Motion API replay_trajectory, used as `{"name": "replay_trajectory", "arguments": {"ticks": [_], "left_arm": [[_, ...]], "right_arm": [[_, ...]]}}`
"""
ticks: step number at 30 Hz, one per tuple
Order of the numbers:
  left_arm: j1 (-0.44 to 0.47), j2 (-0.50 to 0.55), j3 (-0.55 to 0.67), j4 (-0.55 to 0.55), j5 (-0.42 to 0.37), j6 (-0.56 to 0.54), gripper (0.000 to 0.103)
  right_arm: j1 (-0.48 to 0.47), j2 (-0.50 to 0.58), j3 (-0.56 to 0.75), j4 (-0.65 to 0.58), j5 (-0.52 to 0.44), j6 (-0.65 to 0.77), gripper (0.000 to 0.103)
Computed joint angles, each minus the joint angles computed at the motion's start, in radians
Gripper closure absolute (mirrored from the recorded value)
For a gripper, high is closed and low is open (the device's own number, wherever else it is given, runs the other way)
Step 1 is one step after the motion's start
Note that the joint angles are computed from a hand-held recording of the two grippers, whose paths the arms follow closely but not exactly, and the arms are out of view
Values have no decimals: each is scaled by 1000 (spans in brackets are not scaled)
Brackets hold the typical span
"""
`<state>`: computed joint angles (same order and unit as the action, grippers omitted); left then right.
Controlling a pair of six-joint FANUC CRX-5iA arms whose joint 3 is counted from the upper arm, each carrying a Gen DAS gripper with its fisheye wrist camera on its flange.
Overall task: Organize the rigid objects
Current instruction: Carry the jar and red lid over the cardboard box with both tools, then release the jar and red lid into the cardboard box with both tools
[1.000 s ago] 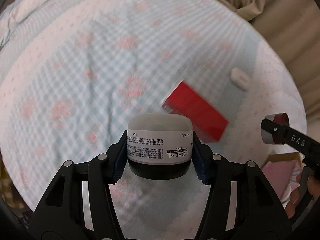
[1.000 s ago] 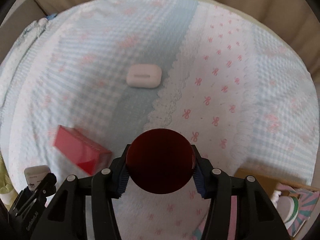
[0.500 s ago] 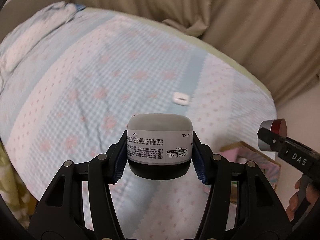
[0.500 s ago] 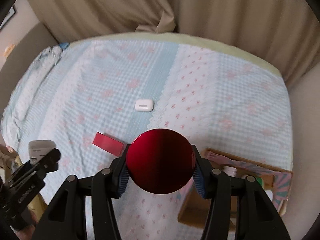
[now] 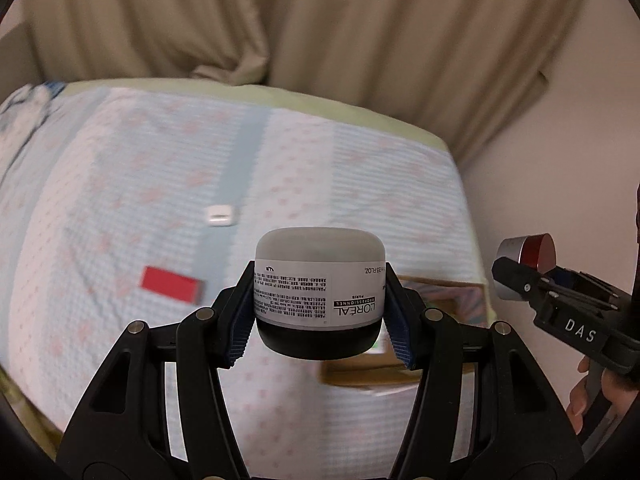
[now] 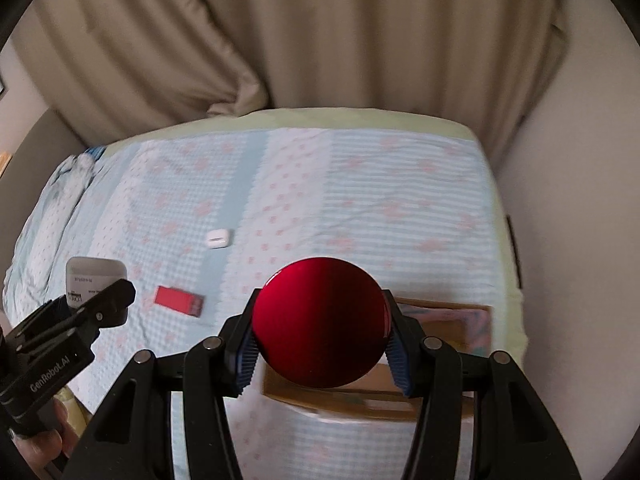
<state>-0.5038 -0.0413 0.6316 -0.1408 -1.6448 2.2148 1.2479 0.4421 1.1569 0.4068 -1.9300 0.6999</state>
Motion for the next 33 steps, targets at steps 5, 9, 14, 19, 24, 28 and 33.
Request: {"name": "replay_trajectory", "arguments": {"ticks": [5, 9, 14, 19, 24, 28, 33], "left_arm": [[-65, 109, 96, 27, 3, 6, 50], [-99, 181, 134, 48, 4, 7, 50], [-126, 248, 130, 78, 6, 12, 50], [-139, 293, 70, 120, 25, 10, 50], [-150, 341, 24, 155, 34, -14, 50], [-158, 364, -20, 179, 34, -46, 50], [-178, 413, -30, 217, -3, -130, 50]], "right_arm": [[-26, -148, -215, 7, 39, -54, 53], [-60, -250, -373, -14, 66, -84, 53], [-126, -340, -532, -82, 105, -85, 53], [-212, -399, -679, -172, 166, -74, 53], [-284, -425, -784, -241, 221, -54, 53], [-320, -427, -832, -276, 253, -34, 53], [-338, -411, -865, -299, 278, 6, 53]]}}
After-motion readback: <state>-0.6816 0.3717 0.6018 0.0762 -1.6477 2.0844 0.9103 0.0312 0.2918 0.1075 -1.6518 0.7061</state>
